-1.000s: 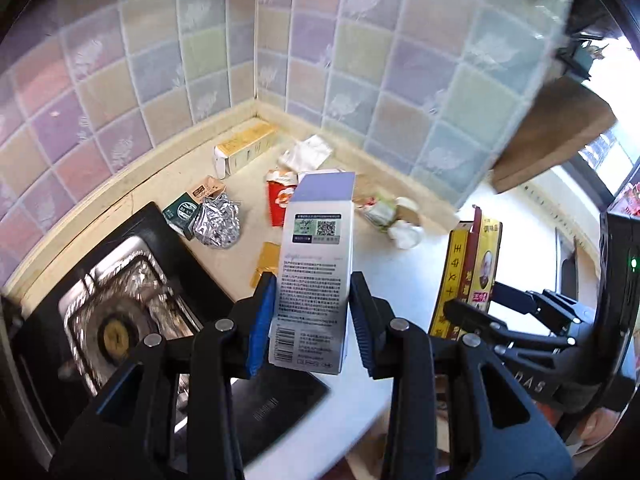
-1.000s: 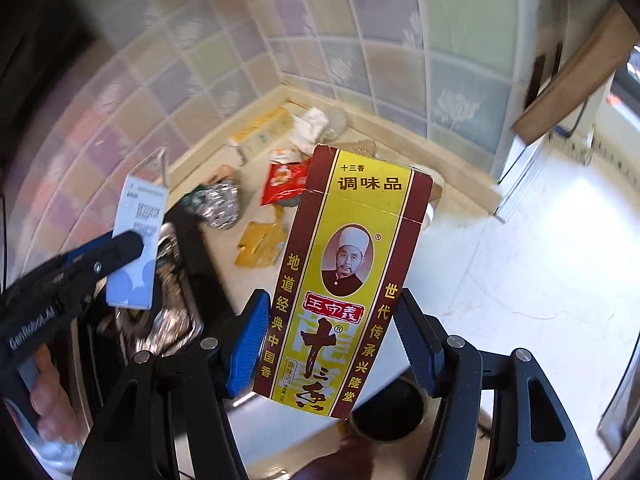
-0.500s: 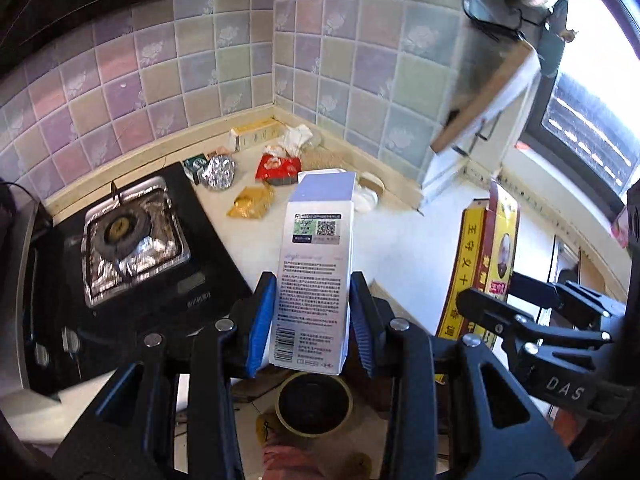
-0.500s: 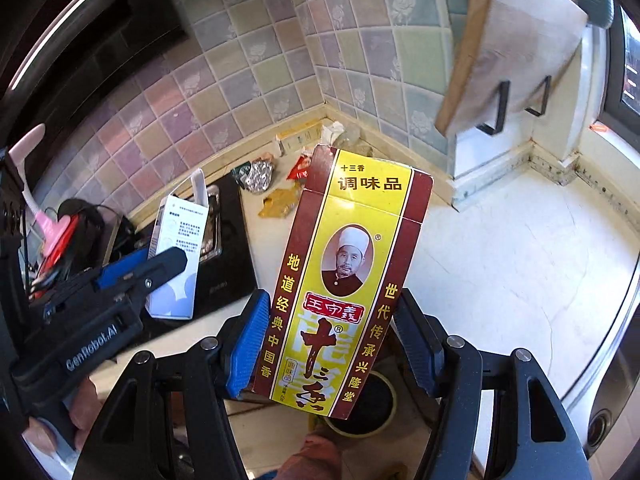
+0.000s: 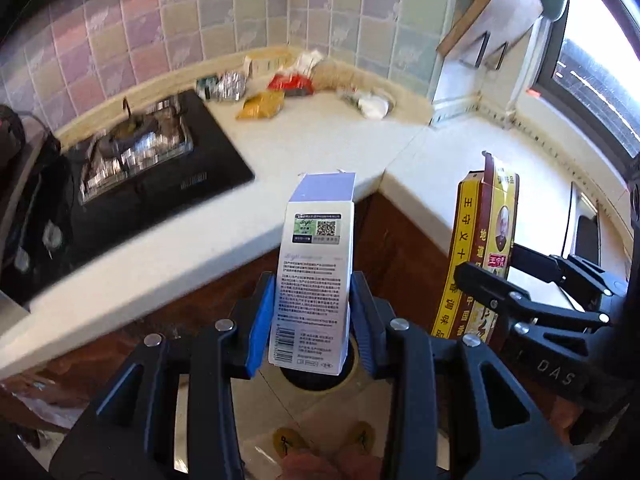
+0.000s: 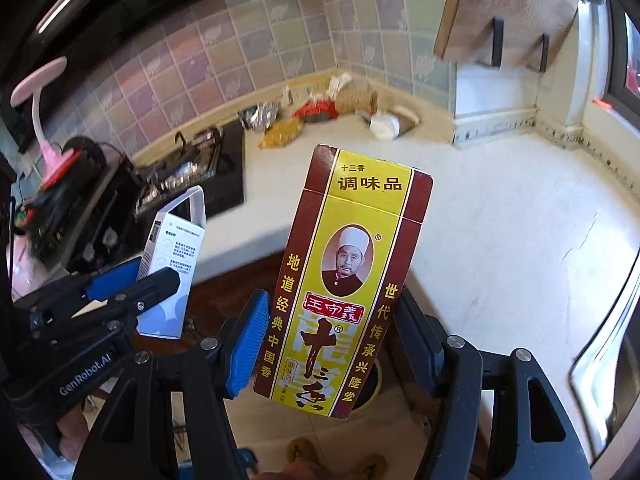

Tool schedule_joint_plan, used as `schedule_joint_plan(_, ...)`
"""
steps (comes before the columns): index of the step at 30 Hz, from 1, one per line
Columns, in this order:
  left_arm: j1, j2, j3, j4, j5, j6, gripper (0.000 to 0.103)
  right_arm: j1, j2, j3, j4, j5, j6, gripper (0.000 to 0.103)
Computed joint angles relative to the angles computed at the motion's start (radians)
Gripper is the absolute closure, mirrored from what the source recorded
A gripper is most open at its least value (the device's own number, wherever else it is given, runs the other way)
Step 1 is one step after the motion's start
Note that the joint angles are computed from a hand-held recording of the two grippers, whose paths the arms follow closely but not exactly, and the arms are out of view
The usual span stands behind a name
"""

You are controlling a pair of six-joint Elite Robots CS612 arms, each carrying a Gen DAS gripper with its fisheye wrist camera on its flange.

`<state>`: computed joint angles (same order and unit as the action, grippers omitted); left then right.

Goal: Collect trash
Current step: 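Carry both boxes down over the floor bin and open both grippers, then raise both empty grippers back toward the counter trash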

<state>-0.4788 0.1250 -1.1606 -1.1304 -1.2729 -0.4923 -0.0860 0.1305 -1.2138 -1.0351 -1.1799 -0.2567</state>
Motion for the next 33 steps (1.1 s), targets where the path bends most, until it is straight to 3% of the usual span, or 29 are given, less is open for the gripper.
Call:
schedule_joint_plan(6,0.027,0.113,-0.090,0.051,-0.123,-0.053,0.069,0.023,0.110,-0.083,0.067,-0.046,-0.060,0.040)
schedule_joint_plan(11,0.049,0.217,-0.144,0.025,-0.194,-0.050,0.069,0.039,0.217,-0.143,0.089,-0.080,-0.110,0.039)
schedule_joint_plan(22,0.087,0.385,-0.128,-0.122,-0.271,0.038,0.067,0.056,0.412,-0.123,-0.057,-0.153,-0.095,0.038)
schedule_joint_plan(23,0.089,0.394,-0.122,-0.127,-0.276,0.047,0.062,0.057,0.423,-0.118,-0.070,-0.157,-0.093,0.036)
schedule_joint_plan(26,0.092,0.415,-0.108,-0.128,-0.275,0.062,0.031,0.056,0.443,-0.085,-0.086,-0.160,-0.073,0.031)
schedule_joint_plan(30,0.095,0.437,-0.109,-0.126,-0.279,0.051,0.027,0.047,0.449,-0.043,-0.081,-0.123,-0.046,0.018)
schedule_joint_plan(33,0.092,0.441,-0.117,-0.125,-0.275,0.051,0.027,0.049,0.453,-0.036,-0.100,-0.137,-0.046,0.018)
